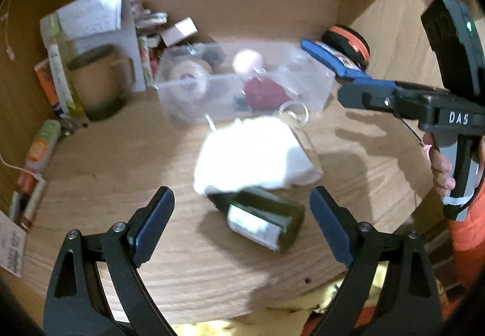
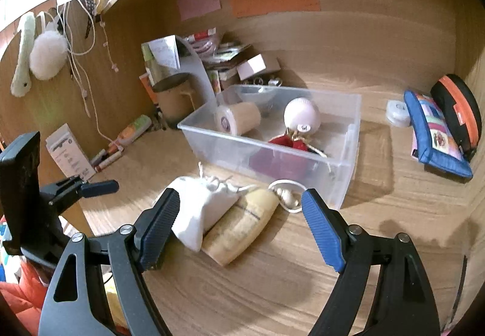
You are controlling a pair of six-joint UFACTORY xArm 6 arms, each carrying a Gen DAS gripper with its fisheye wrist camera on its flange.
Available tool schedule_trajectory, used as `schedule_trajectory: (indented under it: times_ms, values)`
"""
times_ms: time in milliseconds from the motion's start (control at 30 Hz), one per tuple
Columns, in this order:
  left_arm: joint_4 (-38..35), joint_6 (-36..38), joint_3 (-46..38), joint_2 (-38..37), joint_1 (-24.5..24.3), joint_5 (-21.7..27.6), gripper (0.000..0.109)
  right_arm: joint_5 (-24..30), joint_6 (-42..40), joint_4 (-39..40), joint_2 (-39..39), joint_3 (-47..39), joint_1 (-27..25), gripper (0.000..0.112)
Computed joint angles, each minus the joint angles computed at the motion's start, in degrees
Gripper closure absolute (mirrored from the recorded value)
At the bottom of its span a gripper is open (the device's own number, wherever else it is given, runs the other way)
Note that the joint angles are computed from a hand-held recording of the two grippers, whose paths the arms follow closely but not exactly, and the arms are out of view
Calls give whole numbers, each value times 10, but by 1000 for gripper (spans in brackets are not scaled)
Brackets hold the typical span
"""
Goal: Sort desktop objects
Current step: 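Grasp the green spray bottle with the left gripper while the right gripper grasps the white cloth bag, then lift and carry the green bottle and white bag over the clear bin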
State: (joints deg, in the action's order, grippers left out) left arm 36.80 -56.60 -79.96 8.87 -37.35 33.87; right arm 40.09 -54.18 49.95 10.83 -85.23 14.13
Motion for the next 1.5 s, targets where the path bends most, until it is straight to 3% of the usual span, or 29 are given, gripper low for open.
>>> schedule_trajectory:
  times_ms: [200, 367, 433, 500, 633, 800, 867, 967, 1267, 1500]
  values:
    - [-69, 29, -4, 27, 6, -17, 17, 9, 1, -15, 0, 8, 8, 32]
    - [-80, 9, 17, 21, 17, -46, 17, 16, 3, -42, 14, 0, 28, 32]
    - [-77, 2, 25, 18, 19, -55, 20, 18, 3, -50, 23, -7, 37, 32]
    - [-88, 11, 29, 17, 20, -59, 35, 23, 4, -64, 37, -22, 47, 32]
    - [-98, 21, 38, 14, 24, -63, 45, 19, 22, -132, 71, -56, 71, 32]
    - [-81, -1, 61, 0, 33, -78, 46, 1, 49, -218, 106, -84, 97, 32]
    - [-80, -3, 66, -4, 36, -81, 46, -8, 49, -236, 112, -89, 104, 39]
    - [-75, -11, 72, -10, 41, -83, 46, 2, 34, -241, 122, -104, 104, 57]
    - [-19, -74, 92, -39, 54, -71, 46, 10, -5, -145, 108, -96, 92, 95]
    - [16, -106, 93, -55, 56, -53, 46, 24, -4, -100, 94, -87, 78, 102]
